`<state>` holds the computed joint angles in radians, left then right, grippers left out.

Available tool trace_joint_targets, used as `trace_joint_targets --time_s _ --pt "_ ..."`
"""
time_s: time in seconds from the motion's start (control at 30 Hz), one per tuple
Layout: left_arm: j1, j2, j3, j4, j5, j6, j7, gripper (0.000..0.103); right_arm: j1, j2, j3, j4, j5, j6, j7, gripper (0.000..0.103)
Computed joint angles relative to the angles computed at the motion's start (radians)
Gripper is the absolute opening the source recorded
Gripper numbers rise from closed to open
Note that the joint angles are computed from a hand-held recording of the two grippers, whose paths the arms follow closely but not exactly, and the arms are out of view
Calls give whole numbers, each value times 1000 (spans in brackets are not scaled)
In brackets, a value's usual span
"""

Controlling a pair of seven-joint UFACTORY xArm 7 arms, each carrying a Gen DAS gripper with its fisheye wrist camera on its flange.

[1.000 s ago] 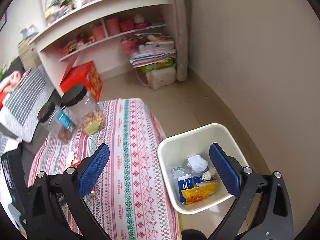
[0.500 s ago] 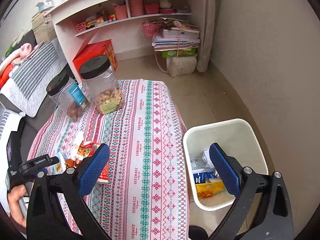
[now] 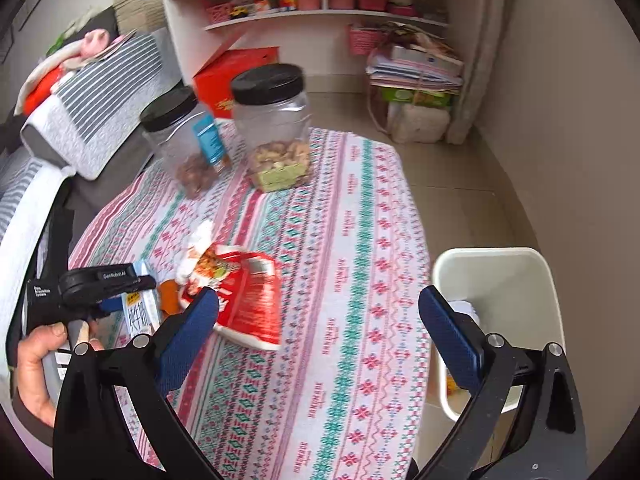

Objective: Collect trash
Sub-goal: 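Grasp the blue-and-white milk carton with the left tool, then grasp the orange sausage wrapper with the right tool while the left tool holds the carton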

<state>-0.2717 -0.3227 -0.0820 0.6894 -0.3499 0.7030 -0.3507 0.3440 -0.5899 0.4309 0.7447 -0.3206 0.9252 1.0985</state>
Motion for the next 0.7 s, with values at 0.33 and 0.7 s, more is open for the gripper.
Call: trace_joint_targets --time_s 0.33,0.7 --pt "57 -199 84 -45 -11 107 103 54 80 302 -8 121 -1 -204 -64 89" --pt "110 -302 108 -34 65 132 181 55 224 628 -120 249 36 -330 -179 65"
